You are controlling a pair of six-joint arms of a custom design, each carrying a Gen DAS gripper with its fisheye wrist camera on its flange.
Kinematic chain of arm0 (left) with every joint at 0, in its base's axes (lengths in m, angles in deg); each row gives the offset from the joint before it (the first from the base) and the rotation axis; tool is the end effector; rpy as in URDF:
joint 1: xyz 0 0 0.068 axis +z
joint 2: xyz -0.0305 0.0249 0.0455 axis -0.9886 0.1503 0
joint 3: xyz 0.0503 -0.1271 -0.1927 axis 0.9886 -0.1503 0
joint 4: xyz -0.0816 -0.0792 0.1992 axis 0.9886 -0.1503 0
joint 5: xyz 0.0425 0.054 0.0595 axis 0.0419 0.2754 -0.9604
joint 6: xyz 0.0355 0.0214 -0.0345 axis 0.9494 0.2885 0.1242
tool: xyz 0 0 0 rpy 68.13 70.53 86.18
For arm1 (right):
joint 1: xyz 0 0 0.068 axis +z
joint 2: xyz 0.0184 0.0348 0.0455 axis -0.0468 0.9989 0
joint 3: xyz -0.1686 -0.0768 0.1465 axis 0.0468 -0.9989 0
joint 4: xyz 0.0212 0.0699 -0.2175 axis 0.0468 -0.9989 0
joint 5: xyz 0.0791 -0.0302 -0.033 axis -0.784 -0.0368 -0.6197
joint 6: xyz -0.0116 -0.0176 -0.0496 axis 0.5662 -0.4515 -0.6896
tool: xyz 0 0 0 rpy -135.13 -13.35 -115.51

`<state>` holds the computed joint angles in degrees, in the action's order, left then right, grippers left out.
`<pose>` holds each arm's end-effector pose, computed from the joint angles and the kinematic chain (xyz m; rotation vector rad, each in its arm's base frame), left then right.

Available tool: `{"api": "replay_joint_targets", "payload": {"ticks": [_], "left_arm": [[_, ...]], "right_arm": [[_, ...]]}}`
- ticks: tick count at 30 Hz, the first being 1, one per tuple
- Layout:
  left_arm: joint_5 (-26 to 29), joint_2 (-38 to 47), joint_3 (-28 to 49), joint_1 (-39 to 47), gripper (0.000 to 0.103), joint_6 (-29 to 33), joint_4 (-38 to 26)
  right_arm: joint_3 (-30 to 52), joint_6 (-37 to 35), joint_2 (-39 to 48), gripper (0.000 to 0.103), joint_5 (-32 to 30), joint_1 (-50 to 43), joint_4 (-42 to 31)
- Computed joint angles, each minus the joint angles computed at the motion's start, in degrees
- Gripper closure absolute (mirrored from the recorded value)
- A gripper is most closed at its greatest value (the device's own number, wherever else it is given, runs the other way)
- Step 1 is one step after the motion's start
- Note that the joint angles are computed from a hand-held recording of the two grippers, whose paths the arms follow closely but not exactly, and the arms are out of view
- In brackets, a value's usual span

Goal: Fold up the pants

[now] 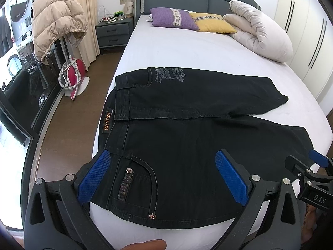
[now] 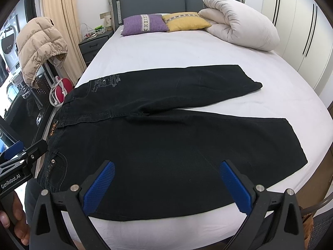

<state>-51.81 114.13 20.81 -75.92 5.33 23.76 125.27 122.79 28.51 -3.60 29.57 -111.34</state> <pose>0.1614 0.0080 0.2916 0.1600 2.4759 -0.1500 0.1726 0.0912 0.2769 0.4089 2.5209 -0.1038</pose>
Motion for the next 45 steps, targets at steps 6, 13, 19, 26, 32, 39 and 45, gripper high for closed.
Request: {"api": "replay_joint_targets", "payload": {"ticks": [6, 13, 19, 26, 32, 39, 45], "left_arm": [[-0.04, 0.04, -0.01, -0.04, 0.0, 0.01, 0.01], [-0.08, 0.06, 0.01, -0.07, 0.0, -0.04, 0.02], [-0.13, 0.06, -0.06, -0.15, 0.0, -0.09, -0.01], [-0.03, -0.46, -0.75, 0.04, 0.0, 0.08, 0.09], [-0.1, -0.38, -0.78, -0.03, 0.0, 0.03, 0.23], [-0.38, -0.91, -1.67, 0.32, 0.0, 0.7, 0.62], [-0.94, -1.07, -2.04, 0.08, 0.0, 0.81, 0.85]], "right_arm": [[-1.1, 0.43, -0.41, 0.0, 0.0, 0.29, 0.55], [-1.03, 0.36, -0.4, 0.0, -0.03, 0.26, 0.51], [-1.06, 0.5, -0.36, 0.0, -0.03, 0.34, 0.48], [-1.21, 0.59, -0.34, 0.0, -0.1, 0.38, 0.54], [-1.45, 0.68, -0.39, 0.0, -0.18, 0.46, 0.72], [-1.68, 1.36, -0.27, 0.0, 0.03, 1.06, 0.73], [-1.68, 1.36, -0.26, 0.0, -0.08, 1.03, 0.72]]}}
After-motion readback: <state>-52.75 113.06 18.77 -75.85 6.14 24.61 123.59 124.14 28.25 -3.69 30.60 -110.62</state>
